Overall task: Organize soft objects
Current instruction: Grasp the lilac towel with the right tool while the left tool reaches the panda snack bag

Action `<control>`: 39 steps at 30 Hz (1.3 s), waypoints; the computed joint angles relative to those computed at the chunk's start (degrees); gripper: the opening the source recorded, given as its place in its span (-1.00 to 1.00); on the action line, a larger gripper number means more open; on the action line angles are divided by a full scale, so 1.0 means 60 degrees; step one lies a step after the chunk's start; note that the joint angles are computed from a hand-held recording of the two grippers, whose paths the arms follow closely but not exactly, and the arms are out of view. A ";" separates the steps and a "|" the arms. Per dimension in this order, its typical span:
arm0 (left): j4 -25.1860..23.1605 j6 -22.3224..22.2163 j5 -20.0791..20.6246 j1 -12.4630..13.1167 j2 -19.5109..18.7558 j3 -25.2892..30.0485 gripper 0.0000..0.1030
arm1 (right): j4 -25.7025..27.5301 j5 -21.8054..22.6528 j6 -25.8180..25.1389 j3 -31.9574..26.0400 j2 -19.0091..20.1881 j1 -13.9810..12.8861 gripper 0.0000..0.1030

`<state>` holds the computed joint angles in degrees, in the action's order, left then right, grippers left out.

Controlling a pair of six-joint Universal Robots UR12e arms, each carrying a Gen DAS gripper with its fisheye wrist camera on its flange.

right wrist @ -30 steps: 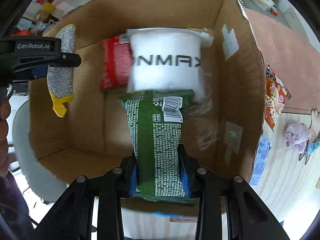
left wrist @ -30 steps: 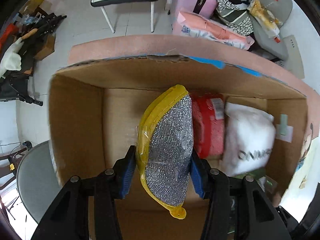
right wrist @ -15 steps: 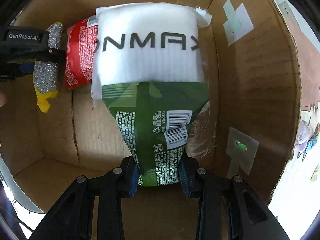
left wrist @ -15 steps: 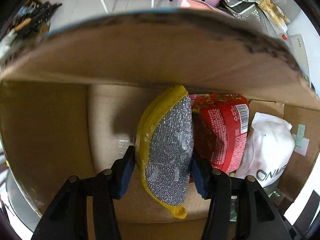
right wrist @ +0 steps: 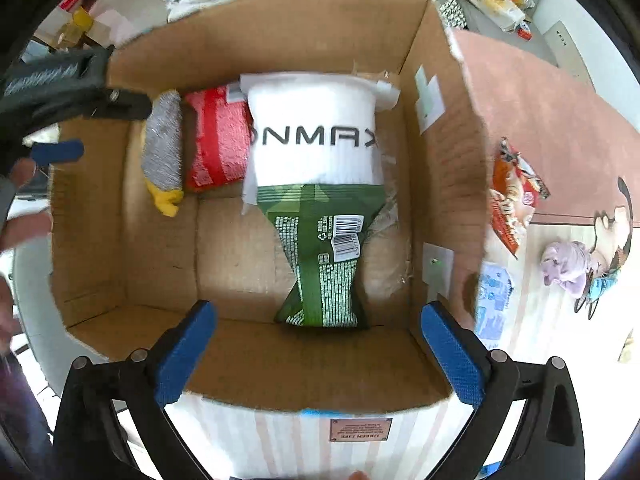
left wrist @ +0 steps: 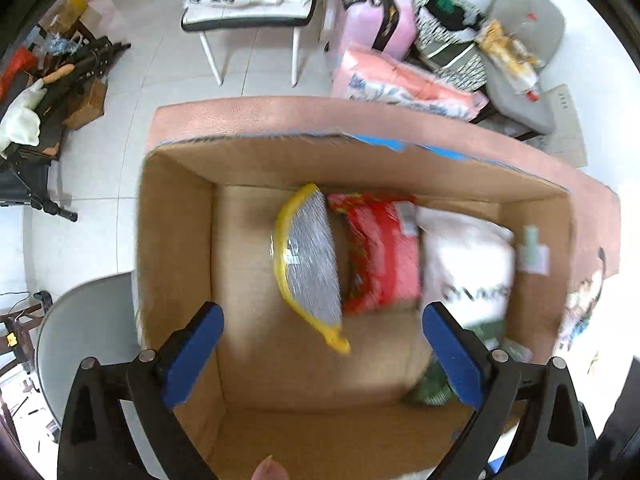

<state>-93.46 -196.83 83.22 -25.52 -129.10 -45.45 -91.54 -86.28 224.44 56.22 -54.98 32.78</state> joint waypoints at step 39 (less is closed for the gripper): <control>0.0695 0.1285 0.2143 -0.2125 -0.0180 0.1676 0.98 | -0.3720 -0.0062 0.3107 0.5416 -0.4432 -0.1244 1.00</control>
